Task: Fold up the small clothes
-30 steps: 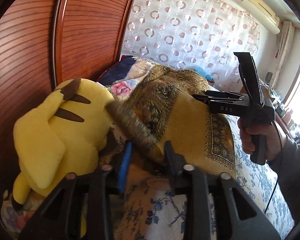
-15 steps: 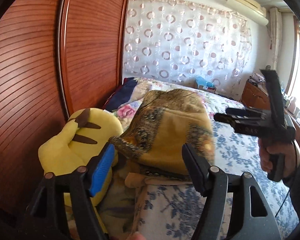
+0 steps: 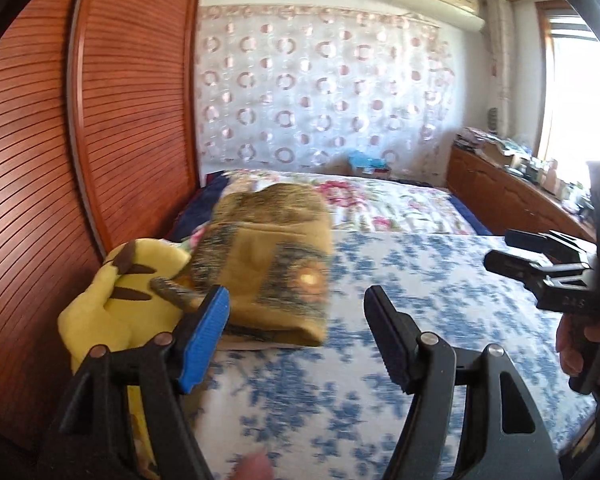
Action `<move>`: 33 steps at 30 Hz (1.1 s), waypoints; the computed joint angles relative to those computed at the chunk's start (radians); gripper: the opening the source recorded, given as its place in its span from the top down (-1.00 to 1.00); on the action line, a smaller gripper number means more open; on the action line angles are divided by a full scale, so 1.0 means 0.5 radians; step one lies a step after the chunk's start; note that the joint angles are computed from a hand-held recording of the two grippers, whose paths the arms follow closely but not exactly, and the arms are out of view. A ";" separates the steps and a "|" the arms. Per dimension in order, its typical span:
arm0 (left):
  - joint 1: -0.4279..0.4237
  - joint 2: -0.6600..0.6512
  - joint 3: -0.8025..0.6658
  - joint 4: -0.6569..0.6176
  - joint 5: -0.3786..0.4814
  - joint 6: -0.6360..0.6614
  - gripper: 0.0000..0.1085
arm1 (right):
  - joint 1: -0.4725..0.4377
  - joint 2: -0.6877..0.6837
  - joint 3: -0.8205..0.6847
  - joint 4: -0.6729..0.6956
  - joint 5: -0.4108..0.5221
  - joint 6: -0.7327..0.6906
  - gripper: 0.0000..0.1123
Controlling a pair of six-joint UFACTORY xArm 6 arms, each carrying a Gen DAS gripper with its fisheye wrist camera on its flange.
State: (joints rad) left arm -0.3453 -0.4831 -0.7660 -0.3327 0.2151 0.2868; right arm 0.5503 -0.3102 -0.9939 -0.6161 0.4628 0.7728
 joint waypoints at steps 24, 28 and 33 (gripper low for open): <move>-0.409 -0.218 -0.109 0.521 0.126 -0.530 -0.30 | 0.872 -1.118 0.296 -1.005 1.666 1.070 -0.58; -0.428 -0.240 -0.106 0.513 0.146 -0.503 -0.30 | 0.895 -1.141 0.306 -0.995 1.700 1.082 -0.58; -0.440 -0.255 -0.097 0.549 0.158 -0.535 -0.30 | 0.946 -1.165 0.319 -1.006 1.765 1.101 -0.58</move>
State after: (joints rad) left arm -0.5651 -0.6105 -0.8145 -0.0579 0.2939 0.0194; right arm 1.0235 -0.8929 -0.8347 -1.1191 1.3451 1.3232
